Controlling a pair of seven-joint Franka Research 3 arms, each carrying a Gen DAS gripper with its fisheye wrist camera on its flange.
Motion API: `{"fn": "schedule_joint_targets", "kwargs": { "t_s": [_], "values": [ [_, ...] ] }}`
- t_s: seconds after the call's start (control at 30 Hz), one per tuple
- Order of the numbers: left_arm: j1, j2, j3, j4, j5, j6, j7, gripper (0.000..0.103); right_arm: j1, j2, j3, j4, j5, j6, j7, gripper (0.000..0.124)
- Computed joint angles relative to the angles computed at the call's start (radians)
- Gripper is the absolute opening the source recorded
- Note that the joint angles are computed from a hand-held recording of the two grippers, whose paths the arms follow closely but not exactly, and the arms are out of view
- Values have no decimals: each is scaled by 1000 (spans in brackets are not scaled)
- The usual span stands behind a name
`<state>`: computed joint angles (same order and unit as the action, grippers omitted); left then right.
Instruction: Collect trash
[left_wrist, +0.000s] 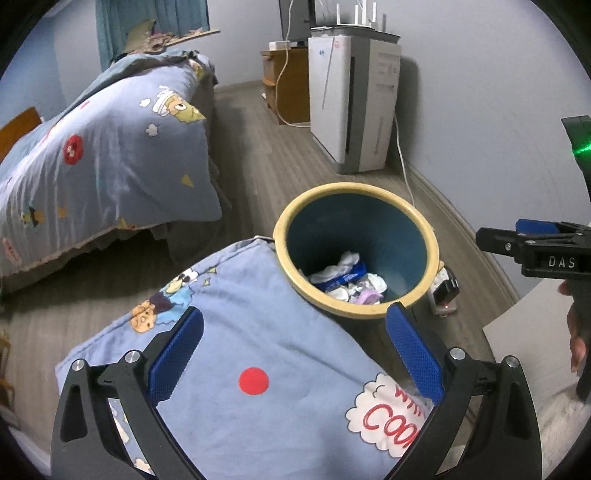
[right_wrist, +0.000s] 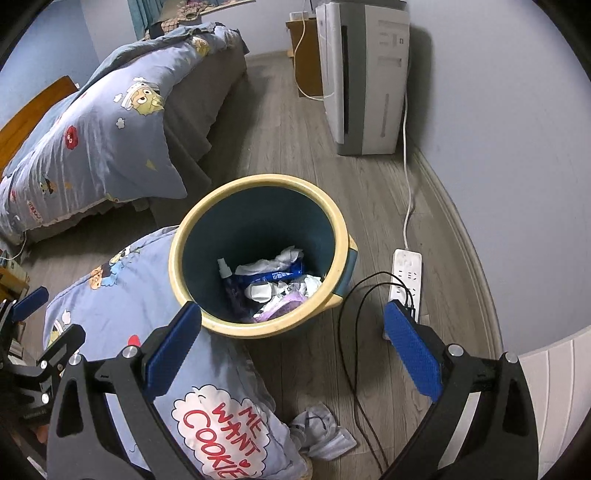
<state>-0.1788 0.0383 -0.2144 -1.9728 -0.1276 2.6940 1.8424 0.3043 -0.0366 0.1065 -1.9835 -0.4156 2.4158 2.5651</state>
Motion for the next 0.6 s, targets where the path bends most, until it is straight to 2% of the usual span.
{"fn": "schedule_joint_targets", "kwargs": {
  "t_s": [0.6],
  "values": [
    [3, 1, 0, 8, -26, -24, 13, 98, 7, 3, -1, 6, 0, -10, -12, 97]
  ]
}}
